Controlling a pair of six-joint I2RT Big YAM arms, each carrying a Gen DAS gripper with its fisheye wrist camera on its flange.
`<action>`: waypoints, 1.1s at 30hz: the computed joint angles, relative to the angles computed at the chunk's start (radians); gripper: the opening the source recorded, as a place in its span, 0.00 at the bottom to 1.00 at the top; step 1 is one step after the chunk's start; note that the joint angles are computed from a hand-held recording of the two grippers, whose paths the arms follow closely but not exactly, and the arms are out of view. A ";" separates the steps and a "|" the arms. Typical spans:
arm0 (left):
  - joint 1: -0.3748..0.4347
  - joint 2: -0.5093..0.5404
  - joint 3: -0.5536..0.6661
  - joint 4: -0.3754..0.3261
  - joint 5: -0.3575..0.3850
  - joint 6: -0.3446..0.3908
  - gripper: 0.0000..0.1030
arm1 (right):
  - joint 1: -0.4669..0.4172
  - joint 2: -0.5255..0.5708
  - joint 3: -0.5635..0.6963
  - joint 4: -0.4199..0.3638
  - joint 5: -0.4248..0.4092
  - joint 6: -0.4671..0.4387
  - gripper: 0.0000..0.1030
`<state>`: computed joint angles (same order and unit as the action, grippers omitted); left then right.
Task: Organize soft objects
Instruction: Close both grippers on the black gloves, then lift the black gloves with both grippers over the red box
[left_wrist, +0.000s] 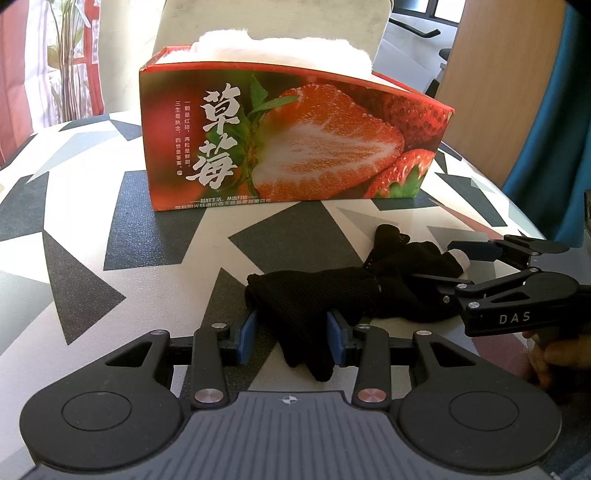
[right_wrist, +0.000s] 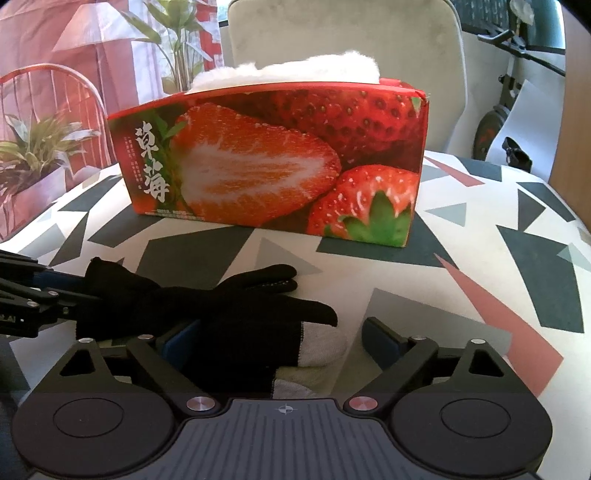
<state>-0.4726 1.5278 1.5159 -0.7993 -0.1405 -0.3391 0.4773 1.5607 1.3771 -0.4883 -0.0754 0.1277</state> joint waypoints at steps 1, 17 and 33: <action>0.000 0.000 0.000 0.000 0.000 0.000 0.41 | -0.001 0.000 0.000 -0.001 -0.004 0.002 0.87; 0.000 -0.002 -0.002 0.003 0.018 0.000 0.31 | 0.002 -0.016 -0.006 -0.001 -0.077 0.008 0.44; -0.003 -0.049 -0.010 0.068 0.007 0.029 0.18 | -0.003 -0.059 -0.025 0.083 -0.162 0.042 0.17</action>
<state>-0.4756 1.4789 1.5059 -0.7315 -0.1339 -0.3106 0.4743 1.5015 1.3518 -0.4056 -0.2377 0.1694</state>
